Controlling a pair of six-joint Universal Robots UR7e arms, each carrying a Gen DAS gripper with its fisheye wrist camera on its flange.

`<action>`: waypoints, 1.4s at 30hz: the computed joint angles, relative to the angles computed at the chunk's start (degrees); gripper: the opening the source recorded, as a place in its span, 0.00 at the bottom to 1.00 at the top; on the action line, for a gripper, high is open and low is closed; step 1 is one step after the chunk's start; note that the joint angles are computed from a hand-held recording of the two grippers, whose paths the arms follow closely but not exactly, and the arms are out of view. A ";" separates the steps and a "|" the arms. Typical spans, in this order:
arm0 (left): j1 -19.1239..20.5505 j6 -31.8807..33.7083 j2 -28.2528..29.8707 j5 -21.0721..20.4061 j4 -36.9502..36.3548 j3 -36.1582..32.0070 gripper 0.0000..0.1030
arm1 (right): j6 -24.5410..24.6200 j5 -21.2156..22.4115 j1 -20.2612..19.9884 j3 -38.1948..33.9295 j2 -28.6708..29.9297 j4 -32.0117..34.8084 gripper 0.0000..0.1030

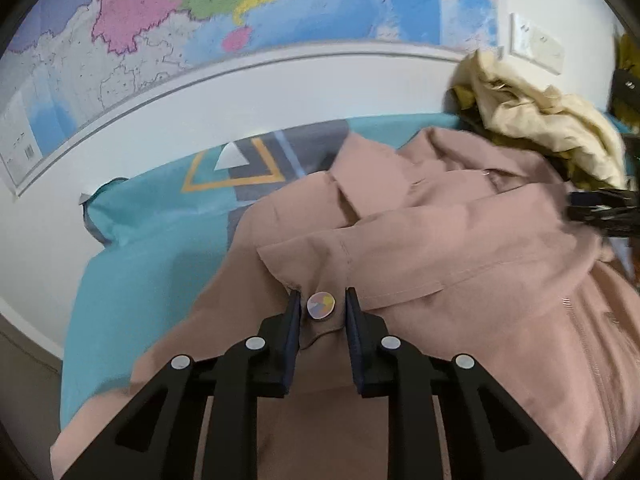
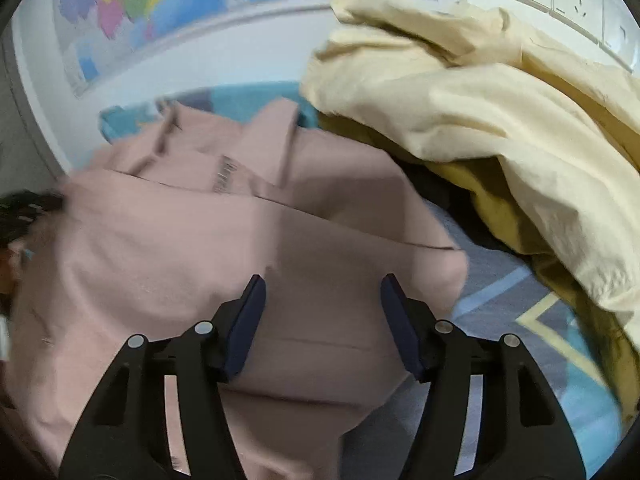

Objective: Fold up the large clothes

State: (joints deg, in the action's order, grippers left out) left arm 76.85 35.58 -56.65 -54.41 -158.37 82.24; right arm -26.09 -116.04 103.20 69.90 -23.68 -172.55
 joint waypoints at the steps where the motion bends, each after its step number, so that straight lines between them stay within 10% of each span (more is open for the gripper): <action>1: 0.15 0.84 0.63 0.65 0.15 -0.40 0.23 | -0.63 0.77 0.25 1.21 -0.60 -1.16 0.58; 10: 1.29 -1.48 -7.24 -4.73 -4.47 5.47 0.47 | -11.58 5.24 5.02 -3.19 4.79 5.83 0.58; 18: 4.74 -0.41 -15.24 9.02 -11.80 11.57 0.57 | -6.17 6.81 3.28 -2.15 3.42 10.44 0.59; 28: 11.26 -5.67 -19.14 8.46 -2.64 13.36 0.69 | -4.96 7.47 4.55 -4.62 5.59 12.58 0.65; 29: 11.63 -5.98 -18.88 8.46 -2.01 13.09 0.67 | -4.93 7.51 4.64 -4.83 5.79 12.60 0.65; 33: 11.34 -5.69 -18.59 8.54 -1.62 12.76 0.05 | -4.45 8.86 4.89 -4.76 5.82 12.98 0.65; 42: 1.69 -0.84 -23.65 6.19 -7.90 14.47 0.03 | -5.21 13.26 5.72 -1.85 4.03 10.14 0.65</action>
State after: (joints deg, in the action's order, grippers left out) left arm 78.54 34.74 -80.31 -48.22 -166.27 96.71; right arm -31.30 -102.78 108.92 68.05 -19.64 -162.42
